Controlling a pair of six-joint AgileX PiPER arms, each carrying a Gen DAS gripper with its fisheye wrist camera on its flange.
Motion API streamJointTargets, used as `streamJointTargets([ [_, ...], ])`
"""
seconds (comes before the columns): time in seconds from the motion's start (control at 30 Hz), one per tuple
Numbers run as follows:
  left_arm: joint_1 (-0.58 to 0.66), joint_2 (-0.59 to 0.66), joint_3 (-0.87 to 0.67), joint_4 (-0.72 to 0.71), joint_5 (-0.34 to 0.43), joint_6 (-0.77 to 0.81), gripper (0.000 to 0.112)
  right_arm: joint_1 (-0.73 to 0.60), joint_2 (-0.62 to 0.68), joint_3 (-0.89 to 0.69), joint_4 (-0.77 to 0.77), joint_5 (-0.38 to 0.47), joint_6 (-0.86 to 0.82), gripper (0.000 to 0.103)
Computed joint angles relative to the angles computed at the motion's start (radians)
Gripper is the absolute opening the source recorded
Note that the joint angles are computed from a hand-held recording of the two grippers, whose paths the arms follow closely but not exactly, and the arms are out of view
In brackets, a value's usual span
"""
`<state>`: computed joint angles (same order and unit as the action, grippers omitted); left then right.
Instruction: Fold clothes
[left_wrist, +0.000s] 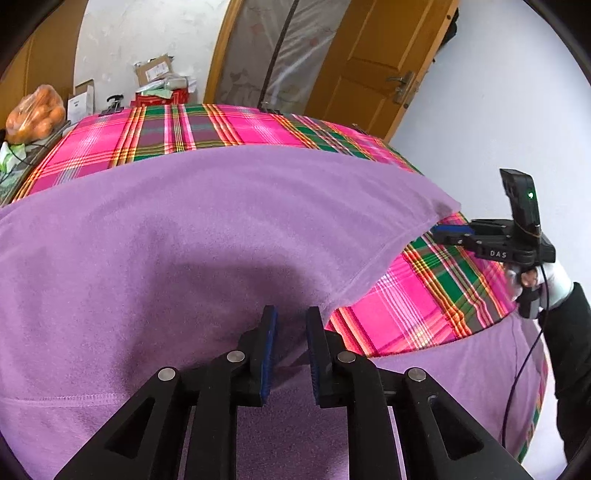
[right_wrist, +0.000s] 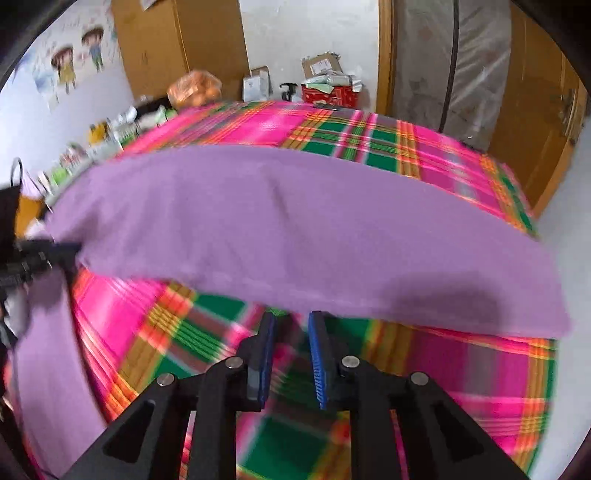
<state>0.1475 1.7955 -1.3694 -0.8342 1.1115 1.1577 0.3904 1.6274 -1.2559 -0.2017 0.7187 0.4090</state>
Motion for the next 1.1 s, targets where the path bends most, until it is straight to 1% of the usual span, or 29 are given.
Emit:
streamJointTargets([
  [0.03, -0.001, -0.003, 0.002, 0.004, -0.004, 0.003, 0.016, -0.003, -0.011, 0.010, -0.024, -0.004, 0.039, 0.019],
  [0.2, 0.000, -0.013, 0.009, 0.020, -0.006, 0.013, 0.016, -0.040, -0.076, 0.087, -0.149, -0.110, 0.290, 0.020],
  [0.23, 0.000, -0.015, 0.009, 0.025, -0.007, 0.014, 0.016, -0.054, -0.076, 0.092, -0.160, -0.114, 0.327, 0.021],
  [0.3, -0.004, -0.020, 0.012, 0.036, -0.013, 0.011, 0.016, -0.076, -0.061, 0.089, -0.178, -0.081, 0.372, 0.021],
  [0.33, -0.006, -0.024, 0.015, 0.040, -0.017, 0.009, 0.016, -0.087, -0.066, 0.103, -0.203, -0.080, 0.404, 0.016],
  [0.47, 0.000, -0.031, 0.019, 0.032, -0.023, 0.008, 0.016, -0.129, -0.114, 0.157, -0.256, -0.056, 0.582, 0.016],
  [0.53, 0.018, -0.040, 0.014, 0.015, -0.026, 0.002, 0.016, -0.143, -0.171, 0.208, -0.270, -0.070, 0.685, 0.019],
  [0.6, 0.066, -0.042, -0.017, -0.014, -0.008, -0.023, 0.017, -0.147, -0.269, 0.281, -0.297, -0.158, 0.782, 0.019],
  [0.63, 0.101, -0.035, -0.047, -0.017, 0.010, -0.060, 0.017, -0.136, -0.319, 0.307, -0.341, -0.182, 0.840, 0.019],
  [0.67, 0.134, -0.026, -0.076, -0.018, 0.025, -0.096, 0.018, -0.111, -0.369, 0.321, -0.406, -0.178, 0.901, 0.019],
  [0.73, 0.198, -0.013, -0.113, 0.002, 0.030, -0.143, 0.019, -0.033, -0.481, 0.337, -0.528, -0.128, 0.984, 0.020],
  [0.8, 0.254, -0.005, -0.129, 0.035, 0.014, -0.146, 0.020, 0.076, -0.575, 0.329, -0.641, -0.043, 1.046, 0.025],
  [0.83, 0.279, 0.000, -0.134, 0.056, 0.004, -0.149, 0.020, 0.141, -0.596, 0.315, -0.691, 0.004, 1.080, 0.031],
  [0.87, 0.304, 0.006, -0.141, 0.075, -0.004, -0.151, 0.020, 0.206, -0.611, 0.300, -0.750, 0.051, 1.121, 0.035],
  [0.93, 0.352, 0.025, -0.158, 0.090, -0.002, -0.153, 0.020, 0.329, -0.625, 0.271, -0.875, 0.130, 1.212, 0.038],
  [0.97, 0.377, 0.032, -0.161, 0.093, -0.001, -0.149, 0.020, 0.384, -0.625, 0.265, -0.922, 0.159, 1.259, 0.042],
  [1.03, 0.417, 0.046, -0.167, 0.097, 0.002, -0.138, 0.020, 0.492, -0.619, 0.251, -1.011, 0.217, 1.346, 0.045],
  [1.1, 0.451, 0.069, -0.186, 0.099, 0.015, -0.124, 0.020, 0.597, -0.620, 0.255, -1.045, 0.257, 1.405, 0.045],
])
